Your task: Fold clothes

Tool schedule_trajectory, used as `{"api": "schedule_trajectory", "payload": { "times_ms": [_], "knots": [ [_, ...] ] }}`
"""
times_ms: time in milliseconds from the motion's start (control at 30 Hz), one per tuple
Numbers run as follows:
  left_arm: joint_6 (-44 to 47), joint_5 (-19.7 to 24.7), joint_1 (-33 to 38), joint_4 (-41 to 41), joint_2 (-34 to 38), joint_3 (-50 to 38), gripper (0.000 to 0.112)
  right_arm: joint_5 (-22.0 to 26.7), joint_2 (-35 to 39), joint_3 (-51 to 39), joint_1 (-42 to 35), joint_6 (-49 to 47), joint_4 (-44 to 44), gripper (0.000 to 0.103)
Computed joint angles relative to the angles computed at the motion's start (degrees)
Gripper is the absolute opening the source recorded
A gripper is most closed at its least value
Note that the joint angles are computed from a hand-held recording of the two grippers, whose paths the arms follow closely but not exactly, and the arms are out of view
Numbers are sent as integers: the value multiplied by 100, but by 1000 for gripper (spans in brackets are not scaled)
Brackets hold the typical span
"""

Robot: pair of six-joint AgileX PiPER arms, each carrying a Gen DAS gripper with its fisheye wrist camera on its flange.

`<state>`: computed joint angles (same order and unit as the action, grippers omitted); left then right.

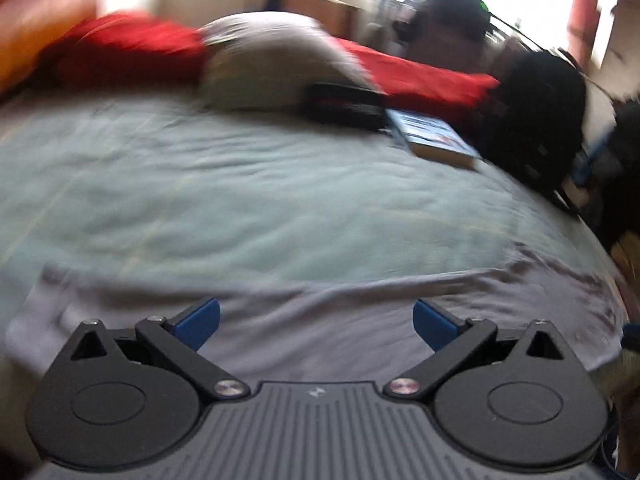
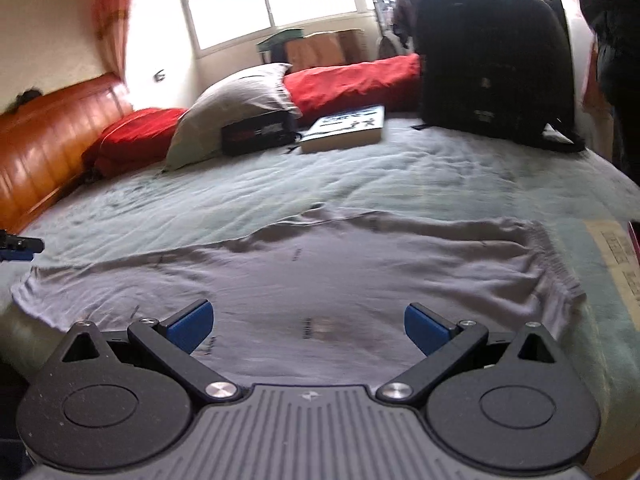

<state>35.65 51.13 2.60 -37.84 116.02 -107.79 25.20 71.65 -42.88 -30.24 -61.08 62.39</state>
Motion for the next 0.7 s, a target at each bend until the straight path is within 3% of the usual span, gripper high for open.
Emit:
{"api": "schedule_trajectory", "payload": {
  "times_ms": [133,367,567,700],
  "knots": [
    [405,-420,657,-846,-186,1023,102,-241,-35,-74,494,769,-679,103],
    [1195,-296,1477,-2406,-32,1697,102,-617,-122,-207,1244,2306,-2224,103],
    [1287,111,1657,-2895,463,781,102,-828,-90,-326,1735,3631,-3536,103],
    [192,279,1562,-2326,1274,-550,102,-849,-75,-355,1892,4239,-4102,103]
  ]
}}
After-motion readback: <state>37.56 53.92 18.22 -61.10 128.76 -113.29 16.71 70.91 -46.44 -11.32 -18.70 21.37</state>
